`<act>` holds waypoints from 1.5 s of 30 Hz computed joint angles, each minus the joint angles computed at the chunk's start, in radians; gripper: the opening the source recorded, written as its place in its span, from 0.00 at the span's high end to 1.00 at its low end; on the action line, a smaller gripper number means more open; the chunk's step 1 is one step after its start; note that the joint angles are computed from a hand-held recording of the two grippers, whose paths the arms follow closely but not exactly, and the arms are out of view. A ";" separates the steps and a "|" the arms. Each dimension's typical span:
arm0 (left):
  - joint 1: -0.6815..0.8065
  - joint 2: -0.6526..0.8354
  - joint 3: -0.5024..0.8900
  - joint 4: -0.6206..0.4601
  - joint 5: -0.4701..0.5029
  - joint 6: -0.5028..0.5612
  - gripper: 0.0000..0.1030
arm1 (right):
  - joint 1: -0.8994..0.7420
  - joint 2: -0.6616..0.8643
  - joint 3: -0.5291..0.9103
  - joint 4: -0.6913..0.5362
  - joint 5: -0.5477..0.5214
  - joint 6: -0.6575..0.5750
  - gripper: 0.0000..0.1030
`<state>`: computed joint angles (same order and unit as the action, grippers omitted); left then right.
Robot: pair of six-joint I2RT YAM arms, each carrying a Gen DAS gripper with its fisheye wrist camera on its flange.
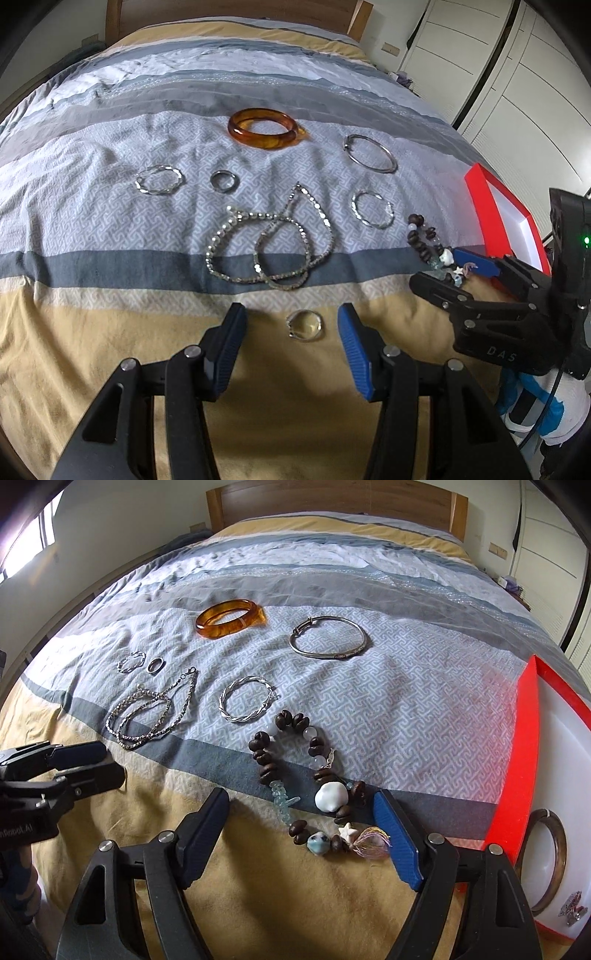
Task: Organize jewelry
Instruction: 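Grasp the small silver ring with the left tool while the right tool grasps the dark beaded bracelet, then drop the ring into the red box with the left tool while the right tool releases the bracelet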
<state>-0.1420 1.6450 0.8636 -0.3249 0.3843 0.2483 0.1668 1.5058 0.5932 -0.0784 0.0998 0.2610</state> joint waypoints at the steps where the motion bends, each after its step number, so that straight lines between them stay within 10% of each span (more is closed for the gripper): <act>1: -0.009 -0.003 -0.010 0.009 -0.007 0.000 0.52 | -0.001 0.002 -0.001 0.003 -0.002 -0.002 0.28; 15: -0.069 -0.015 -0.087 0.125 -0.121 -0.012 0.82 | -0.035 -0.001 -0.032 0.059 -0.080 -0.007 0.82; 36: -0.033 -0.350 -0.114 -0.113 -0.024 -0.012 0.82 | 0.095 -0.550 -0.069 -0.321 0.021 0.145 0.84; 45: -0.366 -0.297 0.060 -0.122 -0.073 -0.211 0.82 | -0.377 -0.803 0.002 -0.570 -0.163 -0.172 0.84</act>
